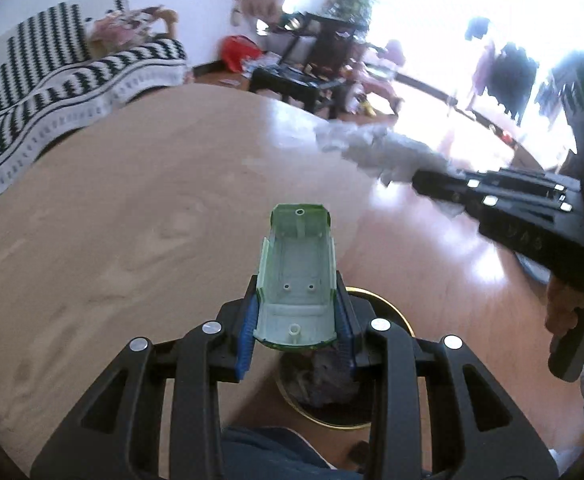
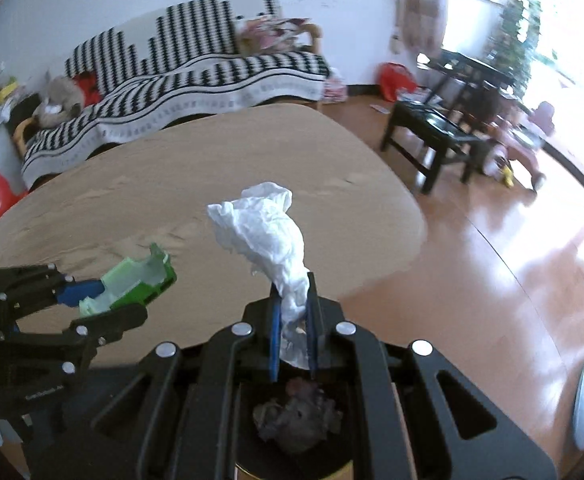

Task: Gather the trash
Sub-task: 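Carry the plastic tray and tissue over the black bin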

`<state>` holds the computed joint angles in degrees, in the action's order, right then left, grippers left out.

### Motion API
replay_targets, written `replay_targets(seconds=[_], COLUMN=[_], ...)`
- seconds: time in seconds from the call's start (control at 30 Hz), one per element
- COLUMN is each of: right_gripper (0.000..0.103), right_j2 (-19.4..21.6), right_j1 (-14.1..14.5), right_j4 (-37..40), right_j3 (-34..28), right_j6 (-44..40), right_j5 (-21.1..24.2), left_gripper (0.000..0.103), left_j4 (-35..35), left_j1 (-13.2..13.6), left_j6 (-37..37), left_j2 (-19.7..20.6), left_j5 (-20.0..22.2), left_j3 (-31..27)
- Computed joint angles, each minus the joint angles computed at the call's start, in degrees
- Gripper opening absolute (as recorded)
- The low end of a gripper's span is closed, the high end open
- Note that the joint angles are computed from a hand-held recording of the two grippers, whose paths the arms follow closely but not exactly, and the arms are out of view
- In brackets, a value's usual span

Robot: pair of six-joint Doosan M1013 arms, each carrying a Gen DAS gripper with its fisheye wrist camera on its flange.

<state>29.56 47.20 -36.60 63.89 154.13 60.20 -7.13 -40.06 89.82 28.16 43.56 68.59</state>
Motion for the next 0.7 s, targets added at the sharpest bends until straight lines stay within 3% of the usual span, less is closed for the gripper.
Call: replay_targets(seconds=[0.23, 0.7], right_gripper=[0.011, 0.011], right_j2=[-4.9, -2.2], right_j1=[0.0, -3.3], right_j4=[2.6, 20.2], right_j3=[12.3, 19.9], right_j6=[8.2, 6.4], right_j5=[-5.5, -12.8], left_gripper=[0.033, 0.033], left_j4=[-0.4, -2.5], left_j1=[-2.9, -3.0], left_j6=[0.9, 2.6], left_j2=[2.4, 10.7], left_j5=[5.1, 19.0], left_j3=[-0.9, -6.5])
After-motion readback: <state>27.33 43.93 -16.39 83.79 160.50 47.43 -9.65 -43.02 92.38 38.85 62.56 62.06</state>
